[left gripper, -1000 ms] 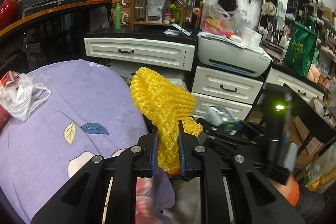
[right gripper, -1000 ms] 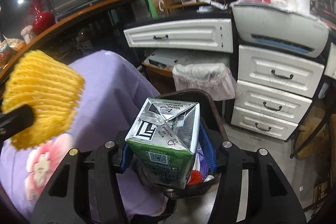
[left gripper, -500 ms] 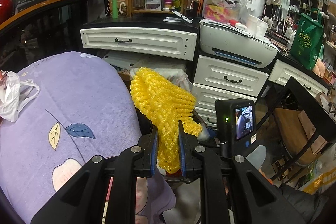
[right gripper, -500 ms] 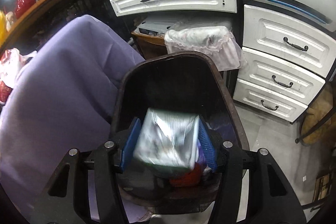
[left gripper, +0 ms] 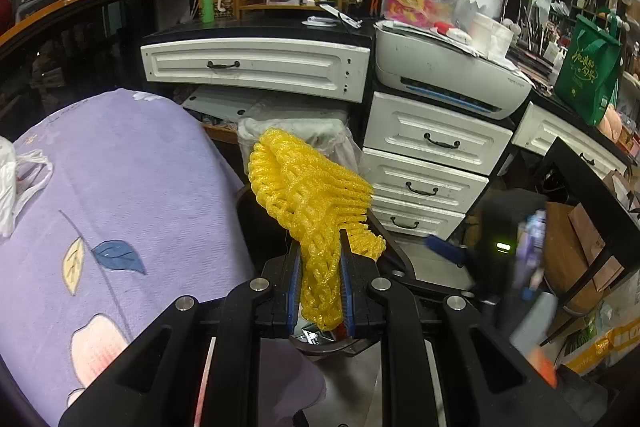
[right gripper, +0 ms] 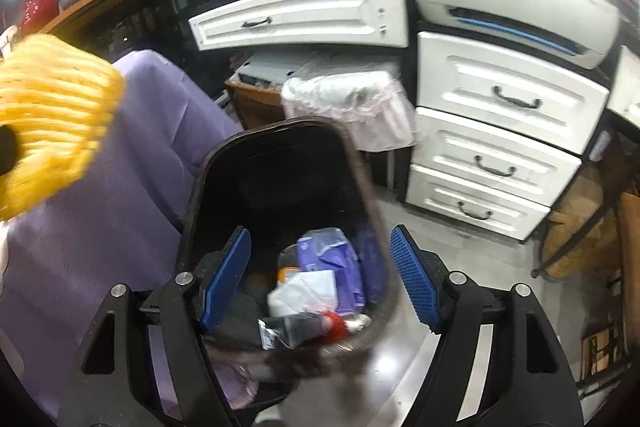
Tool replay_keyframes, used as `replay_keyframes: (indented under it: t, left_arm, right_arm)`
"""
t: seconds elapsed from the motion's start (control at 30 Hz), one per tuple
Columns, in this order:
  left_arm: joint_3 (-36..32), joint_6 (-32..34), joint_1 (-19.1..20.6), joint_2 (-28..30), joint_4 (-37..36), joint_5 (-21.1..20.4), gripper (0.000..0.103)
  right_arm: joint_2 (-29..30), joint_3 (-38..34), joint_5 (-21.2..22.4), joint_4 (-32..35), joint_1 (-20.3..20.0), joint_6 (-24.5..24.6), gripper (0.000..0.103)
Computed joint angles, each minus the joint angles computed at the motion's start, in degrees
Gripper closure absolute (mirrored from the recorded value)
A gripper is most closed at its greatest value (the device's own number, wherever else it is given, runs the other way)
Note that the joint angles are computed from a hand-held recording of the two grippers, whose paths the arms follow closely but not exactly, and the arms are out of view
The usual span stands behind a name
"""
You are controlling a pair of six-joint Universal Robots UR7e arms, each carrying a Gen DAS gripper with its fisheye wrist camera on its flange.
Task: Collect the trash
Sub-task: 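Carry the green carton and yellow net to the black bin and release both inside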
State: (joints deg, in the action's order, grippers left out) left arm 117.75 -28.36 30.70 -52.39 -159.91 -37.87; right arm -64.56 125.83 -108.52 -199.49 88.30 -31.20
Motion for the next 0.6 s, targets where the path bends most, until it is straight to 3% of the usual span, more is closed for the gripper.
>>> replay_keyframes:
  t: [0.5,0.6]
  left_arm:
    - [-6.84,1.02,3.02,7.24,5.48,-4.58,0.086]
    - [-7.78,1.37,3.38,8.26,6.34,-5.36,0.081]
  right_arm:
    - [-13.84,9.39,1.74,-1.26,-4.21,1.91,0.031]
    - [-15.44,10.42,2.15,-0.90,-4.74,2.69,0.031]
